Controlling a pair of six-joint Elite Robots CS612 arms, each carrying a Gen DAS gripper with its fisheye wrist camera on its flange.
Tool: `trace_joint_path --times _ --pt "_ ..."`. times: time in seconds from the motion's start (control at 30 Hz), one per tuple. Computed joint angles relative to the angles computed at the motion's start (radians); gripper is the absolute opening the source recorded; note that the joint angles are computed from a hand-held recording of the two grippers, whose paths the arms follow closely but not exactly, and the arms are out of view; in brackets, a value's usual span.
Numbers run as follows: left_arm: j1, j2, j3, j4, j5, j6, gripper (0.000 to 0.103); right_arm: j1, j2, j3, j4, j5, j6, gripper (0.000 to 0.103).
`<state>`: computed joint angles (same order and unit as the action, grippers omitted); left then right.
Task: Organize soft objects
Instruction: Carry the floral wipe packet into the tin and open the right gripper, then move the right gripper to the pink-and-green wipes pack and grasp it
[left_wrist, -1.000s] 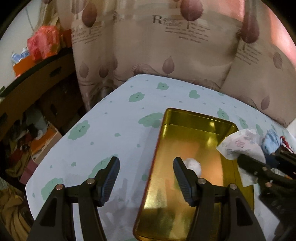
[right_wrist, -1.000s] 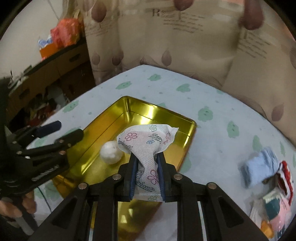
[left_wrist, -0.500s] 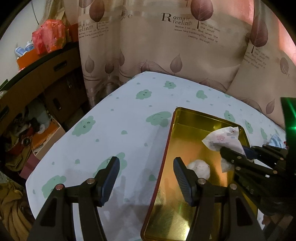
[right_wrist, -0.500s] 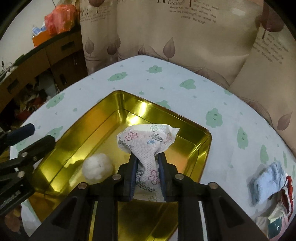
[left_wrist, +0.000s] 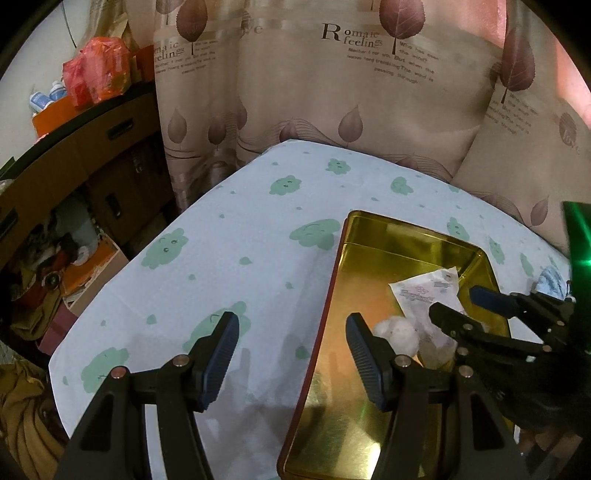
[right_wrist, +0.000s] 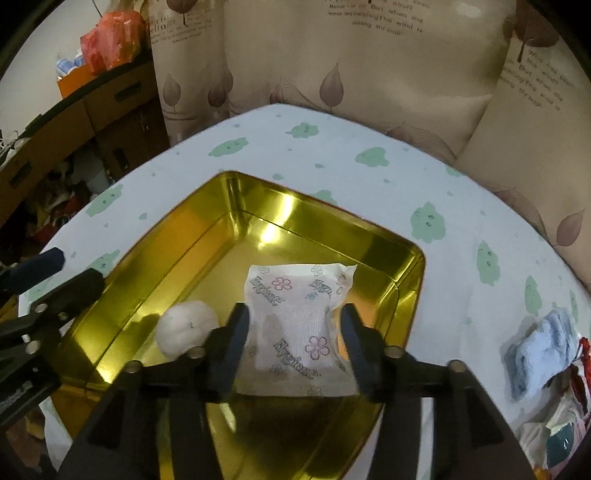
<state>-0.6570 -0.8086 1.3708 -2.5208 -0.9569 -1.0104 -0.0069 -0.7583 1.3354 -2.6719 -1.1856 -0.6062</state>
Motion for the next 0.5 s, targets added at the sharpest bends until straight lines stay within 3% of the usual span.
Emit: trace_joint_path --times 0.3,0.5 --pt "-0.005 0.005 -0.006 -0.004 -0.002 0.019 0.062 -0.039 -0.06 0.074 -0.038 0.072 -0.017 0.055" --pt "-0.009 0.008 -0.013 0.003 0.001 0.024 0.062 -0.092 -0.1 0.125 -0.084 0.077 -0.012 0.056"
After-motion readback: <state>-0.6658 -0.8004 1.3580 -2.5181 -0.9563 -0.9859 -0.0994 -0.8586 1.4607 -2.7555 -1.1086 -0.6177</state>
